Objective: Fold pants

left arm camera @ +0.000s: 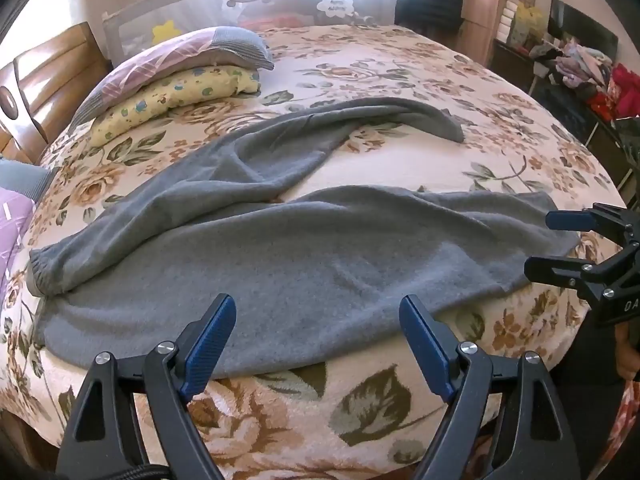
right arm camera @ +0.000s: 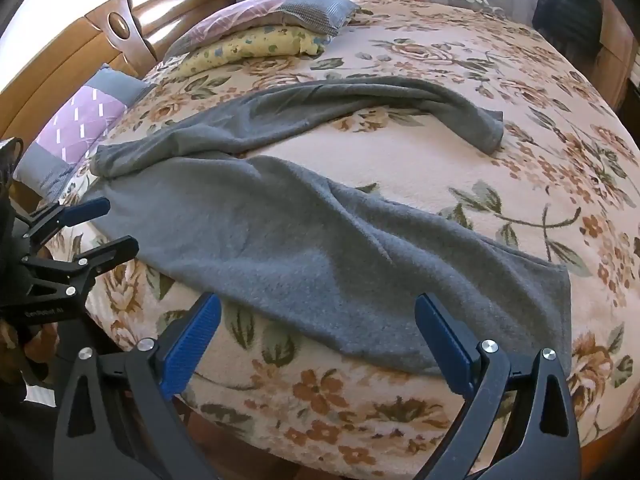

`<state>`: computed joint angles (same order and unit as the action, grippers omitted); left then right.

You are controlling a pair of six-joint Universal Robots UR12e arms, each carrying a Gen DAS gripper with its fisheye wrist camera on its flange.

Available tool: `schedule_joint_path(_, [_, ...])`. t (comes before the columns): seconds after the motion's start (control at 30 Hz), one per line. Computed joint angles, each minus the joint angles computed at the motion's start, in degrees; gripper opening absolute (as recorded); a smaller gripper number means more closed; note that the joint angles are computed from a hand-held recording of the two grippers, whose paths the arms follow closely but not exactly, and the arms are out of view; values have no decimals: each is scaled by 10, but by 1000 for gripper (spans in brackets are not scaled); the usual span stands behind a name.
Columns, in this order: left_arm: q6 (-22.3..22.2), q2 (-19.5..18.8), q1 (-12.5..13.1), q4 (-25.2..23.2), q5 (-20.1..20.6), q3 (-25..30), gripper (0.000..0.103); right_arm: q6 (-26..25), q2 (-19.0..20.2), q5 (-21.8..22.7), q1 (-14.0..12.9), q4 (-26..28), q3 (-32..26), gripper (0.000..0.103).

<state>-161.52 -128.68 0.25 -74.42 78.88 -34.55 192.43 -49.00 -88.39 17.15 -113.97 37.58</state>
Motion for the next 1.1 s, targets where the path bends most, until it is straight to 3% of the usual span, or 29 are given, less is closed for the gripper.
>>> schedule_joint_path(0.23, [-8, -3, -1, 0, -2, 5, 84, -27, -4, -25, 10, -27, 4, 98])
schedule_joint_path(0.37, [-4, -6, -1, -5, -4, 11, 84, -41, 15, -27, 14, 5, -33, 98])
schedule_joint_path(0.43, [-3, -7, -1, -5, -4, 11, 84, -59, 13, -40, 19, -31, -20, 98])
schedule_joint_path(0.67, [-4, -6, -2, -5, -5, 10, 84, -76, 12, -28, 23, -63, -11, 98])
schedule_joint_path(0.87, [-4, -6, -2, -5, -5, 10, 84, -81, 21, -40, 23, -21, -39, 98])
schedule_joint_path(1.1, [-3, -10, -4, -12, -5, 16, 84, -71, 18, -38, 20, -19, -32, 98])
